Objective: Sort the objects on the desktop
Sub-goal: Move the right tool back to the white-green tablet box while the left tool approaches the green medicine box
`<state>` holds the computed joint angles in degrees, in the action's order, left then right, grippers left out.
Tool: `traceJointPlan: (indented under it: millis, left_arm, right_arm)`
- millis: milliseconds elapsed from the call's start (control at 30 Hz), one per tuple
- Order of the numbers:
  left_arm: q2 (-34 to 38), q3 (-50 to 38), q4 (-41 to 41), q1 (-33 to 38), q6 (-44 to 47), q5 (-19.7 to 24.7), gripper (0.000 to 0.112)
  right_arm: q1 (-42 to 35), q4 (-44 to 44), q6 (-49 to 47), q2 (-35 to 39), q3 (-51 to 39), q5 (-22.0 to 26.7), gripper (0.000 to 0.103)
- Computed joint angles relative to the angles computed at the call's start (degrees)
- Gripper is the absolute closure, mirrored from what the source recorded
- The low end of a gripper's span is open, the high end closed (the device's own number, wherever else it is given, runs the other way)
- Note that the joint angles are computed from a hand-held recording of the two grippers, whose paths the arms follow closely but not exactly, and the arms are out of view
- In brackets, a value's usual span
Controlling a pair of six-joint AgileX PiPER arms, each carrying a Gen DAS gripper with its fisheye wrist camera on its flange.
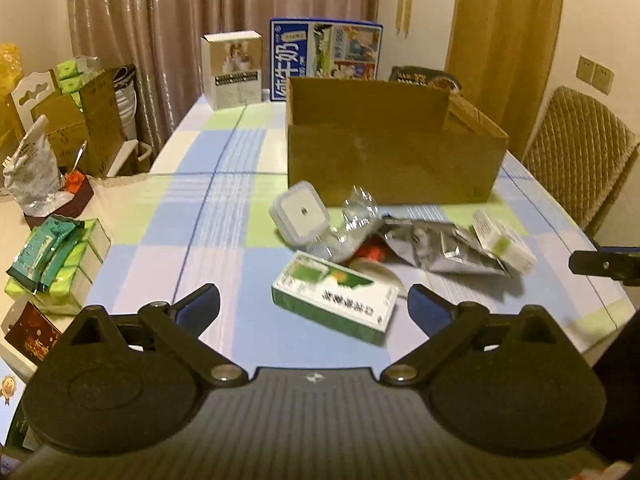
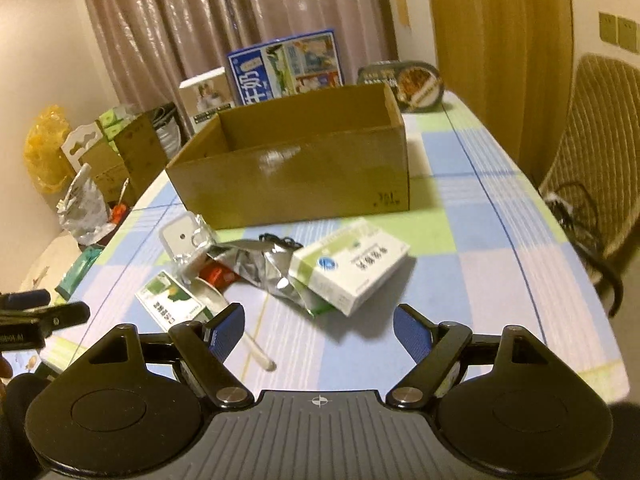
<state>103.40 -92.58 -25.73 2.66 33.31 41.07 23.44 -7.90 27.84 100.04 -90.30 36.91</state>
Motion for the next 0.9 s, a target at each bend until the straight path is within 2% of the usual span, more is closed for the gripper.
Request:
traceJointPlan:
  millis: [167,333,633,900]
  left_arm:
    - [-0.10,0.86,0.53,-0.73,0.14,-0.46,0.014]
    - [0.59,0.09,0.63,-1.08,0.18,-0.40,0.013]
    - [2.42,-0.73,2.19,-2.13,-1.13,0.08,0.013]
    - [7.00,-6.01,7.45,-3.83,-9.16,2.28,0.013]
  right_arm:
    - [0.05,-1.21,2.20,-0.43,-0.02,0.26,0.013]
    - [-0.10,-1.18,3.30,0.70,-1.38,1.34,0.008]
    - [-0.90,1.59,1.79,4.53,-5.18,3.04,0.004]
    - [-2.17,3.19,0.37,10.41,-11.77,5.03,0.003]
